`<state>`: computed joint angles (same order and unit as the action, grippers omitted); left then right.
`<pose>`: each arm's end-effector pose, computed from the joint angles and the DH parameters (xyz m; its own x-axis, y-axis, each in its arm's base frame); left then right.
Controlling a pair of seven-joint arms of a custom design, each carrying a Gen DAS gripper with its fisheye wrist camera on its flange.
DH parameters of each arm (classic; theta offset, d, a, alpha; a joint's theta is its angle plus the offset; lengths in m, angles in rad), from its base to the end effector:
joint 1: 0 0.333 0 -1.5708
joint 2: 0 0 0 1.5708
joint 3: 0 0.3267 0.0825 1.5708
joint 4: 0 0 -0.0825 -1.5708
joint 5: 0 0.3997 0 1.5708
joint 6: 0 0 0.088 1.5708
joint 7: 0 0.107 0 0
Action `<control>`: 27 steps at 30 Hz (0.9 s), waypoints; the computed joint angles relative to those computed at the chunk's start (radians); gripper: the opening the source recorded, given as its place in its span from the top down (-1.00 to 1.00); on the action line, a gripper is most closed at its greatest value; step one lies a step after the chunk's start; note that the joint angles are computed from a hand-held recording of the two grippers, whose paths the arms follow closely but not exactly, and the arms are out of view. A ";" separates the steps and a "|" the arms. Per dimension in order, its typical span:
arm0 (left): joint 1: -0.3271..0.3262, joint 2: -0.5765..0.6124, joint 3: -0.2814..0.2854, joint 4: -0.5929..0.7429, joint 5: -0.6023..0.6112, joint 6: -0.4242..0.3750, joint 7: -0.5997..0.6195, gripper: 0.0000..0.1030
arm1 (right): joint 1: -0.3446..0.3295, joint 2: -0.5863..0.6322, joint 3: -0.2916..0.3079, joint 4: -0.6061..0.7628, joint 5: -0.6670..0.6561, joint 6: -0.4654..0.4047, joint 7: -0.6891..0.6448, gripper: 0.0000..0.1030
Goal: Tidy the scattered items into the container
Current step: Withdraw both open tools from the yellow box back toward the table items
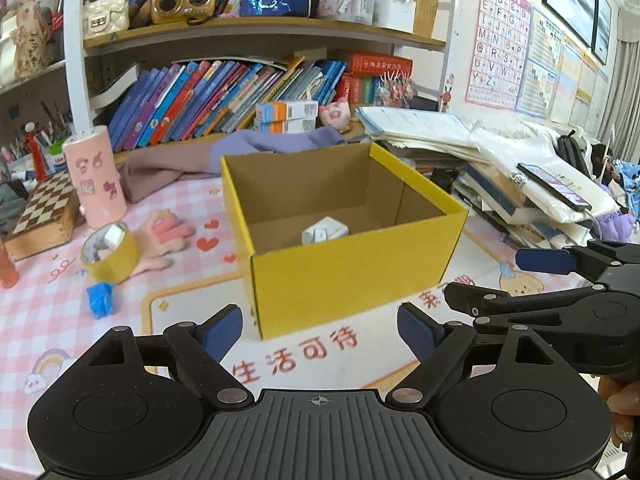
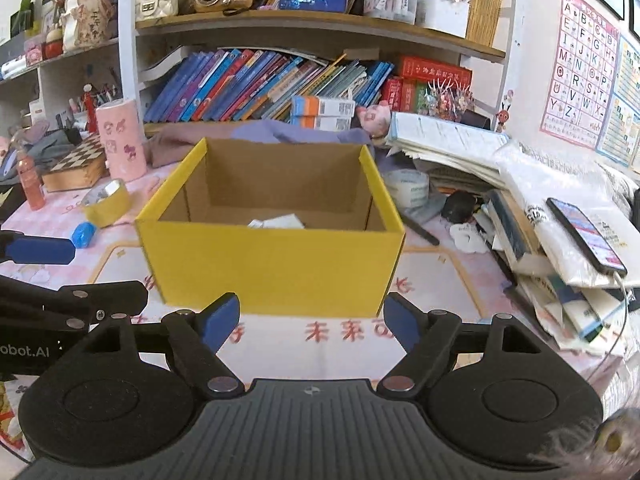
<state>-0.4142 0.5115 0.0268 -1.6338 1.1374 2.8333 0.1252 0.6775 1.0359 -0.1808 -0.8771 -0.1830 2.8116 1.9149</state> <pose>0.6588 -0.3225 0.3773 0.0290 -0.9976 0.0627 -0.6205 -0.0671 -0.7813 0.7128 0.4908 0.3779 0.4196 -0.9061 0.0547 -0.5227 -0.2905 -0.8015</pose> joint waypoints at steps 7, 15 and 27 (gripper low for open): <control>0.023 -0.058 -0.010 -0.096 0.003 0.031 -0.007 -0.73 | 0.058 -0.068 -0.038 -0.119 -0.033 -0.001 0.074 -0.57; 0.055 -0.119 -0.032 -0.194 0.003 0.015 -0.001 -0.73 | 0.075 -0.073 -0.010 -0.117 -0.053 -0.064 0.113 -0.57; 0.121 -0.228 -0.061 -0.349 0.074 0.002 -0.098 -0.74 | 0.097 -0.010 0.034 -0.006 -0.059 -0.110 0.084 -0.58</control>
